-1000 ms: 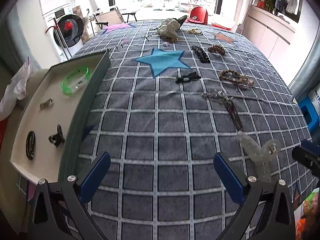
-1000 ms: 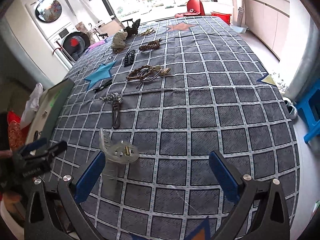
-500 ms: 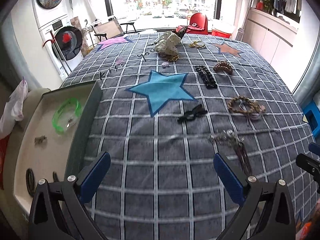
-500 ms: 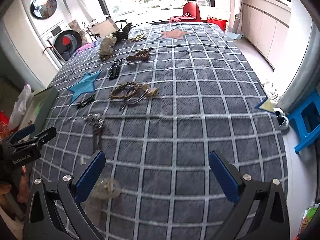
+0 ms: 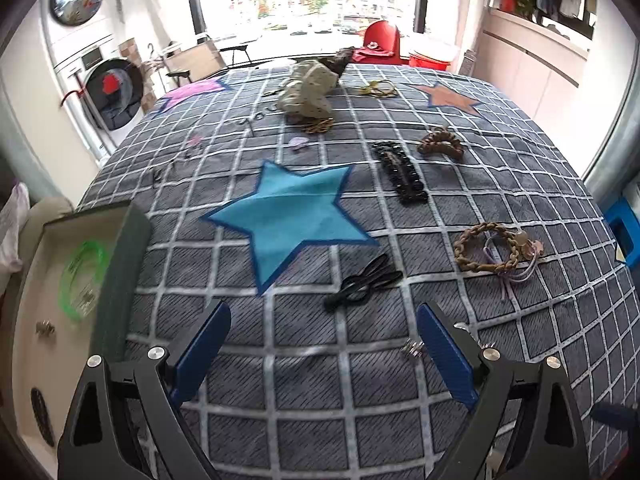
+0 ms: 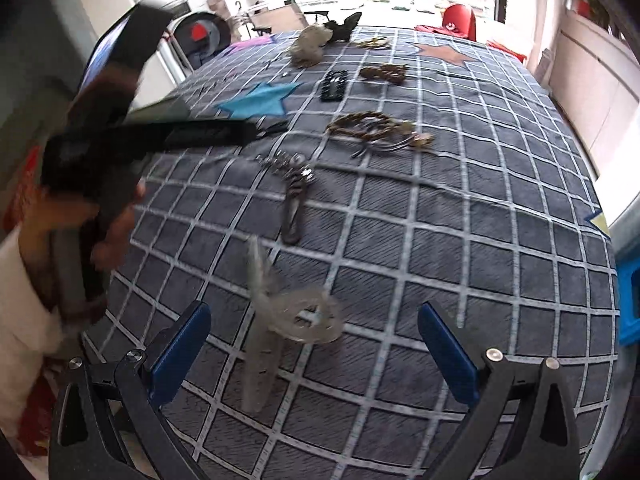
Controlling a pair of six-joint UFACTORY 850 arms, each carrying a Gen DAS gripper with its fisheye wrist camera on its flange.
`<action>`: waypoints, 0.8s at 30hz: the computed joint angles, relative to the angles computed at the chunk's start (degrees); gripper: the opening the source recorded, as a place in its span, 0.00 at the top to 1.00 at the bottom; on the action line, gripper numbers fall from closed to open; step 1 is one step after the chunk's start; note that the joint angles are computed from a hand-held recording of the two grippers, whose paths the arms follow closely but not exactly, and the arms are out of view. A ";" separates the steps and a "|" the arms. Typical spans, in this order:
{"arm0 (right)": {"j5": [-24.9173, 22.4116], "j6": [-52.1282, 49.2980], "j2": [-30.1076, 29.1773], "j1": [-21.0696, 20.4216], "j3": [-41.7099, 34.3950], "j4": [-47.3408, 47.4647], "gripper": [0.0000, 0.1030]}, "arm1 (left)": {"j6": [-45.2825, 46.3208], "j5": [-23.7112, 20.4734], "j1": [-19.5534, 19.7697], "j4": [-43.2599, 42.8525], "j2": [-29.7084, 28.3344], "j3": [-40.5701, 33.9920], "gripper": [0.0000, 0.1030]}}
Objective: Organize jewelry
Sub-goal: 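Close the left tool on the black scissor-shaped clip while the right tool grasps the clear claw clip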
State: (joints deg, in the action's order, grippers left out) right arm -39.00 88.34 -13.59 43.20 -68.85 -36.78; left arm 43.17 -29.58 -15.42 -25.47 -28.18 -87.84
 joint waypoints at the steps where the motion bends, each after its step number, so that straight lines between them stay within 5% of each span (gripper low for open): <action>1: -0.56 -0.12 -0.62 0.24 -0.48 -0.22 0.00 | 0.24 -0.26 -0.30 0.01 -0.37 -0.40 0.07; 12: -2.85 -0.56 -3.46 0.84 -2.36 -0.42 0.01 | 1.05 -3.05 -1.54 0.18 -4.40 -4.40 0.24; 17: -5.75 -1.25 -4.93 1.34 -3.93 -0.89 0.17 | 2.49 -4.21 -1.55 -1.13 -4.54 -4.78 0.36; 22: -7.67 0.12 -4.96 2.02 -4.25 -2.27 0.41 | 4.86 -4.71 -1.54 -2.50 -3.95 -4.13 0.65; 24: -7.82 0.87 -4.64 2.11 -3.97 -2.52 0.50 | 5.28 -5.08 -1.49 -2.60 -3.78 -4.00 0.68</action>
State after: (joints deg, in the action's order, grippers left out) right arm -46.82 89.22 -18.23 45.31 -72.82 -39.31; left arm 48.45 -34.67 -16.91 -28.07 -31.96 -91.83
